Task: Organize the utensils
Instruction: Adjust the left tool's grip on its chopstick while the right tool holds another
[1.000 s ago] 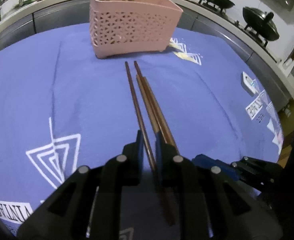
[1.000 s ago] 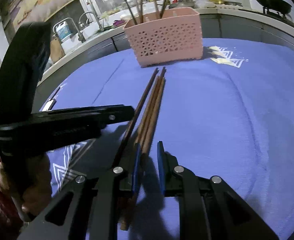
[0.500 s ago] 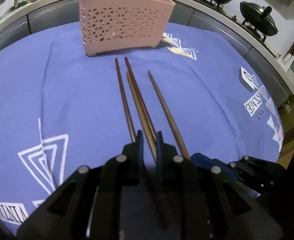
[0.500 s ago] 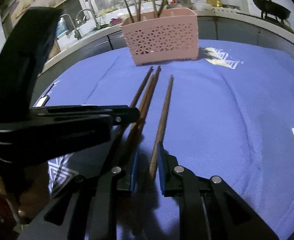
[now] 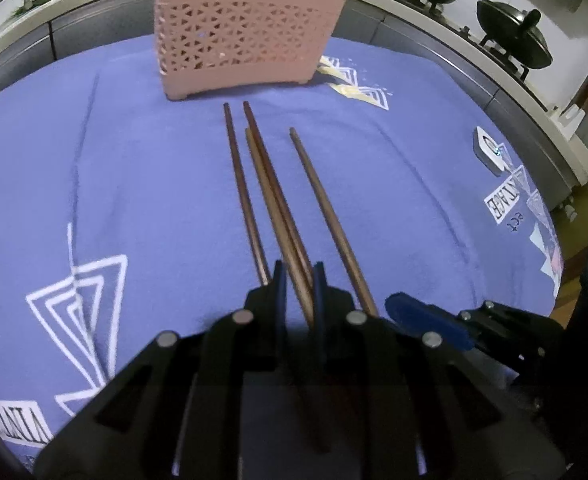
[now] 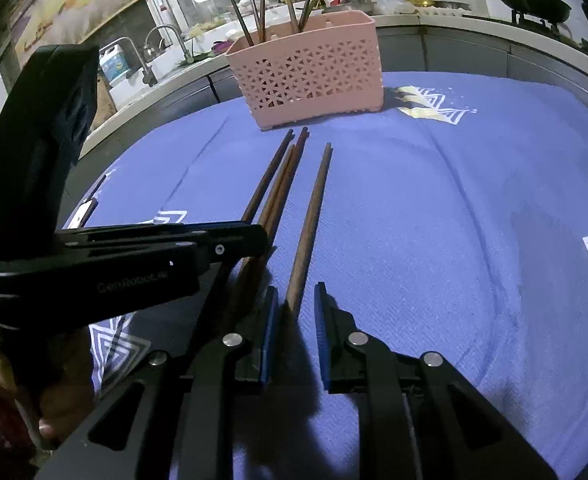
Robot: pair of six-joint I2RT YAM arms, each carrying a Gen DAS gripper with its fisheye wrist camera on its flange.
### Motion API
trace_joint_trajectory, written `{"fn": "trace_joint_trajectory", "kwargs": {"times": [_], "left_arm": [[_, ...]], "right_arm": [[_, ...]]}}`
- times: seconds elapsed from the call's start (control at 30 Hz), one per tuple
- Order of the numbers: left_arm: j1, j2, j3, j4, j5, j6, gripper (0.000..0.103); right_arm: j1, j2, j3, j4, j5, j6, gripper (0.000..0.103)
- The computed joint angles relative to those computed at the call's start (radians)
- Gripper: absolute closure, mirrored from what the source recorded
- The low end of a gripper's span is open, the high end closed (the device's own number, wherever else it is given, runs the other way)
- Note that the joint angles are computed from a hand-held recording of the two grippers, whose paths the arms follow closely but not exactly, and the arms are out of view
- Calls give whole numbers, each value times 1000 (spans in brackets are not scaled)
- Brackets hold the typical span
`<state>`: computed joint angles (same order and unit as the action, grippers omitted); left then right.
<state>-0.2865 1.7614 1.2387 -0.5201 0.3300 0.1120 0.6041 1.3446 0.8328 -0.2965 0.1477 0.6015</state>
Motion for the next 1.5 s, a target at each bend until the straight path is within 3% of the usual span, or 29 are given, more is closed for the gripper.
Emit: {"fn": "trace_joint_trajectory", "kwargs": {"times": [0.23, 0.5, 0.8, 1.03, 1.27, 1.5], "left_arm": [[-59, 21, 34, -14, -94, 22, 87], [61, 1, -5, -22, 66, 36, 92], [171, -17, -22, -61, 137, 64, 99], [106, -55, -59, -25, -3, 84, 99], [121, -46, -7, -88, 47, 61, 99], [62, -46, -8, -80, -14, 96, 99]], "right_arm": [[12, -3, -2, -1, 11, -2, 85], [9, -7, -3, -8, 29, -11, 85], [33, 9, 14, -26, 73, -18, 85], [55, 30, 35, -39, 104, -17, 85], [53, 25, 24, -27, 97, -15, 85], [53, 14, 11, -15, 96, -14, 85]]}}
